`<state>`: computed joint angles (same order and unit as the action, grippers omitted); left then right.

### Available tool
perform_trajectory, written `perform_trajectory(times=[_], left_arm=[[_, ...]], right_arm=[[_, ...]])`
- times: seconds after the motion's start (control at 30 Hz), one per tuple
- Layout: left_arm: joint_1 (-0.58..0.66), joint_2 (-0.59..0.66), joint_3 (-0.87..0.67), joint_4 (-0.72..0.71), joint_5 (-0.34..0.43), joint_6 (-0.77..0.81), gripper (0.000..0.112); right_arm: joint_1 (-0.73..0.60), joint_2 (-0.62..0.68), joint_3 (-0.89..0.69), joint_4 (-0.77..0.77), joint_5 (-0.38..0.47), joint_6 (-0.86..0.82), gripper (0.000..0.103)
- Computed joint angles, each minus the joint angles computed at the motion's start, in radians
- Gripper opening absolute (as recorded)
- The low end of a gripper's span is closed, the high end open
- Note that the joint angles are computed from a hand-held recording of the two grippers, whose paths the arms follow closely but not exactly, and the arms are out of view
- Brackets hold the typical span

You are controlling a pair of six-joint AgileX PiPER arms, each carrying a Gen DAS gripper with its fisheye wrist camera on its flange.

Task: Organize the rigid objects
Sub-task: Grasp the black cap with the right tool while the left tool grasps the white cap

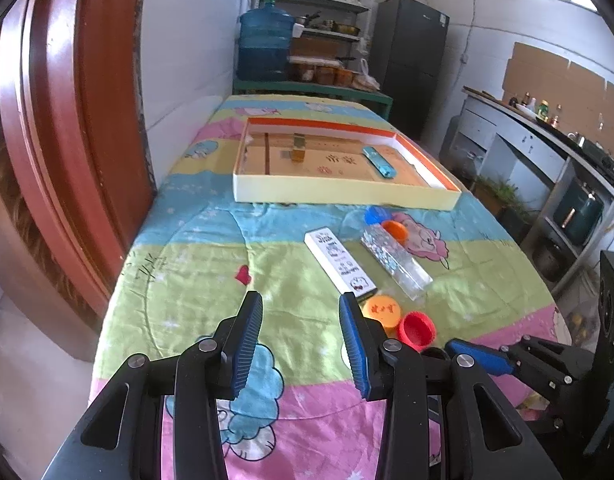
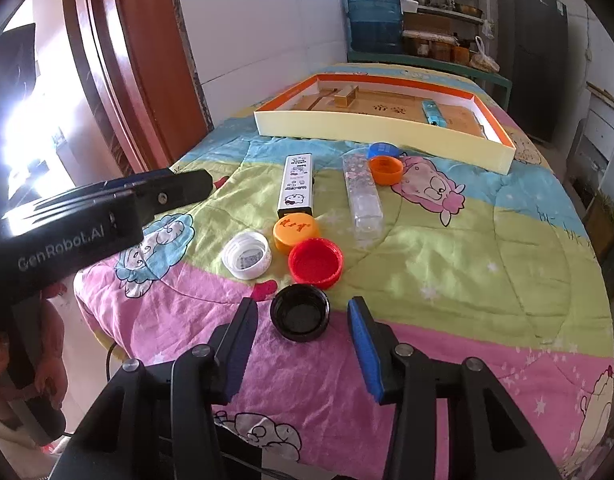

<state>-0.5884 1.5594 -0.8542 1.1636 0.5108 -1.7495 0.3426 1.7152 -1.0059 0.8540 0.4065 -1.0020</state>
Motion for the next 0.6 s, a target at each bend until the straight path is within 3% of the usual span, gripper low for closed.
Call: perform_trajectory(times=[0.17,0.27,0.43,0.6], left_arm=[[-0.006,0.025,-0.002,-0.003,-0.030,0.012,0.041],[-0.013,0.041,-0.004,-0.009,-0.048,0.026,0.041],[-0.023,0.047,0.015,0.034,-0.121,-0.001,0.041],[-0.039,0.068,0.009,0.037,-0.129,0.012,0.041]], right_arm=[[0.019,-0.007,0.017,-0.016,-0.041,-0.003,0.045],[0.033,-0.015,0.028,-0.078,-0.083,0.046,0.030],[-0.015,-0.008,0.014,-0.011,-0.024,-0.007,0.030],[-0.045,-0.012,0.022,0.044,0.003,-0.049,0.030]])
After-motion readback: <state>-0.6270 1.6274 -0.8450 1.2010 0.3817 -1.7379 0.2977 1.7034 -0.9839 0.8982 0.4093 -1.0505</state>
